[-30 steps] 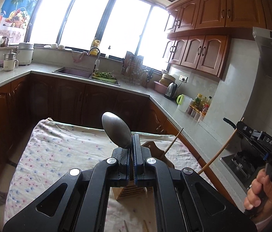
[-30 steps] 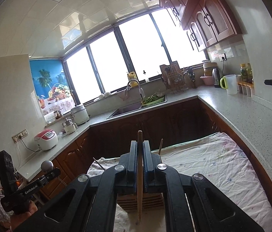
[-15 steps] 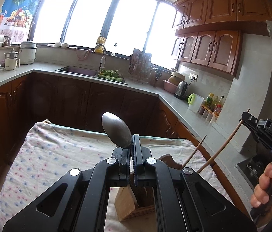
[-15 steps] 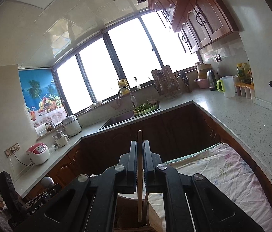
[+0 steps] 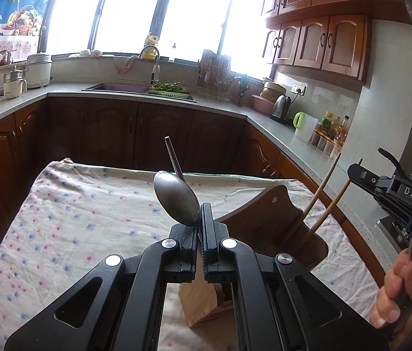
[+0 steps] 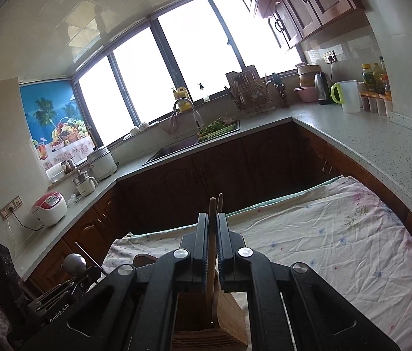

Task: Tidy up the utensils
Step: 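Lift the spoon and chopstick and carry both over the holder, then drop the spoon and chopstick into the holder, opening both tools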

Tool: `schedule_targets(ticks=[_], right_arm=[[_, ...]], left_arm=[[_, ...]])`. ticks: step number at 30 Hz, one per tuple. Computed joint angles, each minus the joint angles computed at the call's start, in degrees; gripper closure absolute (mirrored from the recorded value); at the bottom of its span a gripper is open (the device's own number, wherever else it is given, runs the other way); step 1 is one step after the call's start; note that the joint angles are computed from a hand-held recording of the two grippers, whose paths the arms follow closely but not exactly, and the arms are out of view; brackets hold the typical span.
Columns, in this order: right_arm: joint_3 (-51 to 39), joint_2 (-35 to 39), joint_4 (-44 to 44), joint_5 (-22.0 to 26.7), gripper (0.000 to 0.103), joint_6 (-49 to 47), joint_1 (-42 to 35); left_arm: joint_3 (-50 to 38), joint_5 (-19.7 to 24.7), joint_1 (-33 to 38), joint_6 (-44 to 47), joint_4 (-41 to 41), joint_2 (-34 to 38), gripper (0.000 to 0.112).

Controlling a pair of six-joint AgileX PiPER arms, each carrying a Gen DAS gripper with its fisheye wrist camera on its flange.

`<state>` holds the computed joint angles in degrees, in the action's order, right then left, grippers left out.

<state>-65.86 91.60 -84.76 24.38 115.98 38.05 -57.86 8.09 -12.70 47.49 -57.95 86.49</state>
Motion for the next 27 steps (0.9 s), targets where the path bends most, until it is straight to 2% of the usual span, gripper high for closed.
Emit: schedule_targets(ticks=[4, 19, 22, 24, 25, 27], right_arm=[[0.0, 0.1, 0.5, -0.1, 0.098, -0.2, -0.2], [-0.7, 0.2, 3.7, -1.2, 0.097, -3.8, -0.9], [-0.7, 0.1, 4.8, -2.0, 0.095, -4.8, -1.3], [-0.4, 0.0, 5.1, -3.3, 0.092, -5.4, -1.5], [-0.2, -0.2, 4.9, -3.5, 0.092, -5.3, -1.4], [0.4, -0.6, 4.6, -3.3, 0.087, -5.0, -0.9]], left_arm=[[-0.4, 1.1, -0.7, -4.6, 5.4, 1.4, 0.111], [-0.6, 2.0, -1.2, -8.6, 9.7, 2.2, 0.111], [-1.2, 2.9, -1.3, -13.9, 15.0, 2.2, 0.111], [-1.7, 3.8, -1.3, -18.6, 19.5, 2.1, 0.106], [-1.6, 4.2, -1.2, -18.0, 18.7, 1.8, 0.099], [-1.0, 4.2, -1.3, -21.5, 21.6, 0.6, 0.079]])
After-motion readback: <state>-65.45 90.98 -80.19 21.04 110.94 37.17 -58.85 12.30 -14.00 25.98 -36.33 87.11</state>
